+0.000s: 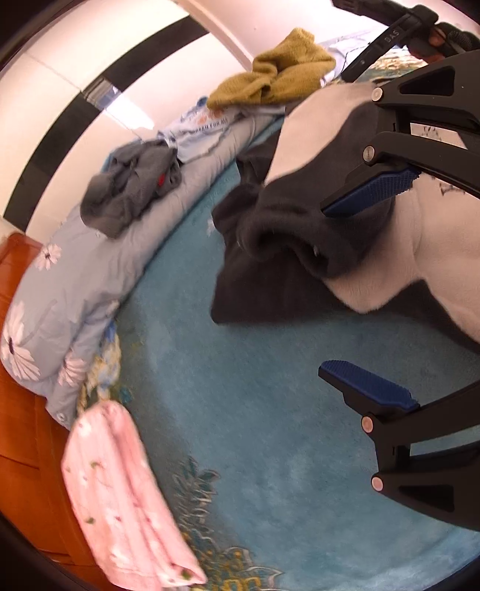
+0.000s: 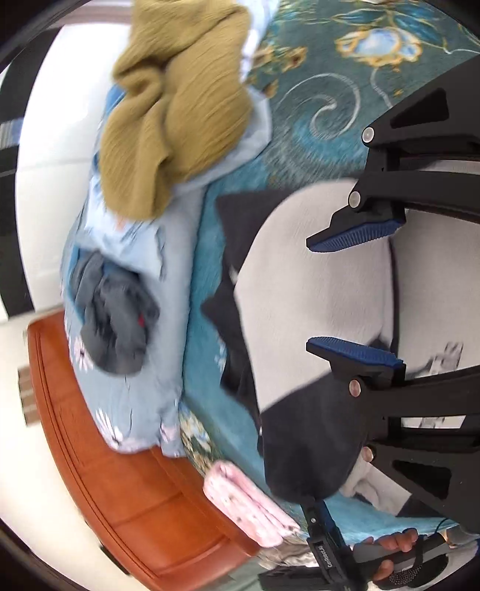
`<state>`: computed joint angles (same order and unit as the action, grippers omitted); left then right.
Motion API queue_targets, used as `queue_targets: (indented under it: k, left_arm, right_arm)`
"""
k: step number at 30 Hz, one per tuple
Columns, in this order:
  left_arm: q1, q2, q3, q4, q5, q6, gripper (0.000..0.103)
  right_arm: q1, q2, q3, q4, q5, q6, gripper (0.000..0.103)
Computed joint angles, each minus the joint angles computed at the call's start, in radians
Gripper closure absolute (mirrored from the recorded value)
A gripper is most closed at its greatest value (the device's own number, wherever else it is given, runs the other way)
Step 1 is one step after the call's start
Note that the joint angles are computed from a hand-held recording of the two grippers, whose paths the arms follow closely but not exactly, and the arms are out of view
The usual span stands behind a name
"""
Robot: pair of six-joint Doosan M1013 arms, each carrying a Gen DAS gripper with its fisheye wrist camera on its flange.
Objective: Fold clothes
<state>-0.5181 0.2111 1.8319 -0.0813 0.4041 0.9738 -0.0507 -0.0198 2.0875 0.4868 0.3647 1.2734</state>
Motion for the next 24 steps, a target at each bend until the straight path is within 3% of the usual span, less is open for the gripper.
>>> queue_targets:
  k: [7,11,14,19,24]
  left_arm:
    - [0.034,0.009,0.021,-0.234,0.02,0.19,0.02]
    - [0.05,-0.036,0.068,-0.483,0.007,0.474,0.02]
    - [0.066,-0.065,0.109,-0.644,0.037,0.655,0.02]
    - [0.09,-0.095,0.173,-0.785,0.095,0.777,0.02]
    - [0.122,-0.117,0.227,-1.042,0.191,1.011,0.02]
  right_arm:
    - [-0.045,0.009,0.009,0.098,0.027,-0.047,0.054]
    - [-0.071,-0.018,0.022,0.23,0.077,-0.18,0.054]
    - [-0.102,-0.049,0.05,0.215,0.102,-0.168,0.054]
    - [-0.206,-0.1,0.124,0.26,0.176,-0.148,0.054]
    - [-0.31,-0.147,0.207,0.4,0.278,-0.222,0.054]
